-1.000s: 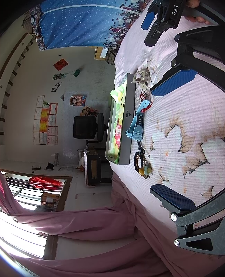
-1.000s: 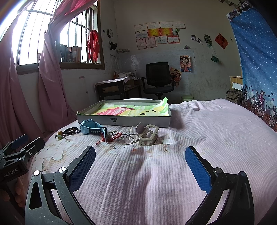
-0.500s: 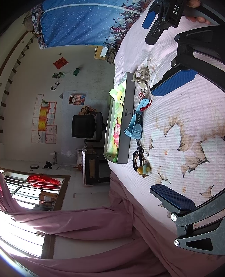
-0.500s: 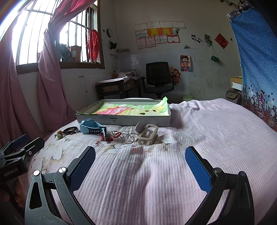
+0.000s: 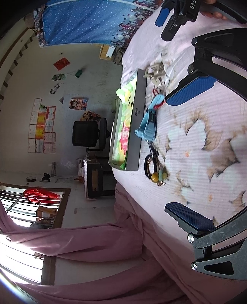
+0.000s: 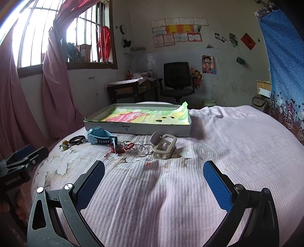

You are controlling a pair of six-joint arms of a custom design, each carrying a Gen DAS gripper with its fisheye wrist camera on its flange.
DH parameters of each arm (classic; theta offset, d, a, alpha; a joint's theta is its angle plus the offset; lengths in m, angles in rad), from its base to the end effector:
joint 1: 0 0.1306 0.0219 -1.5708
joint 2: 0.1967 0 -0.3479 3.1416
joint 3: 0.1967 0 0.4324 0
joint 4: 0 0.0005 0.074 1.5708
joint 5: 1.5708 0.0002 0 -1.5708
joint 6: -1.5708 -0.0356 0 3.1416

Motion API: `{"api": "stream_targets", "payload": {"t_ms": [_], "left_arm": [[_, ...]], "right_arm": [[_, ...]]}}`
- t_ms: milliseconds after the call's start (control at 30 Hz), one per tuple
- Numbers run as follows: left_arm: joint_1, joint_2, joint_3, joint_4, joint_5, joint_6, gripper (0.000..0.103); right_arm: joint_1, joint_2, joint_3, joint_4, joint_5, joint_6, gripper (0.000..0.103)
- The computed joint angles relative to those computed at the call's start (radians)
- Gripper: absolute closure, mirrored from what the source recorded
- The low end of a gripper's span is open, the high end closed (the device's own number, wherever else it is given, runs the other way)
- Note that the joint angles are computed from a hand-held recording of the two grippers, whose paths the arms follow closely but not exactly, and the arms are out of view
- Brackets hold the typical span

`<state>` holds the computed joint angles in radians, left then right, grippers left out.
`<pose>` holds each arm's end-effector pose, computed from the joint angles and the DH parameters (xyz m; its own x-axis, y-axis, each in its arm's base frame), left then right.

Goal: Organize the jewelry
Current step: 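Grasp the brown hair tie with yellow bead with the left tool while the right tool approaches the grey buckle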

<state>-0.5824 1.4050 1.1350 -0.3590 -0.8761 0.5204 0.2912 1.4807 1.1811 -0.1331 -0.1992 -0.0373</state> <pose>0.4553 -0.2677 0.3059 -0.3434 -0.1550 -0.9263 -0.3889 0.9212 -0.0099 0.5449 0.1702 0.3031 -0.4183 -0.0872 -0.9041 -0.4382 0.8913 0.1168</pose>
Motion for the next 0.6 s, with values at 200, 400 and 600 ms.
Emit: {"api": "stream_targets", "payload": {"t_ms": [200,400,600], "left_arm": [[0.051,-0.006,0.009,-0.042,0.049,0.049,0.001],[0.102,0.013,0.029,-0.081,0.125,0.105,0.001],[0.143,0.065,0.088,-0.122,0.190,0.071,0.001]], "right_arm": [[0.008,0.050,0.069,-0.053,-0.001,0.041,0.001],[0.019,0.105,0.144,-0.106,-0.012,0.067,0.001],[0.024,0.176,0.242,-0.169,-0.003,0.078,0.001]]}}
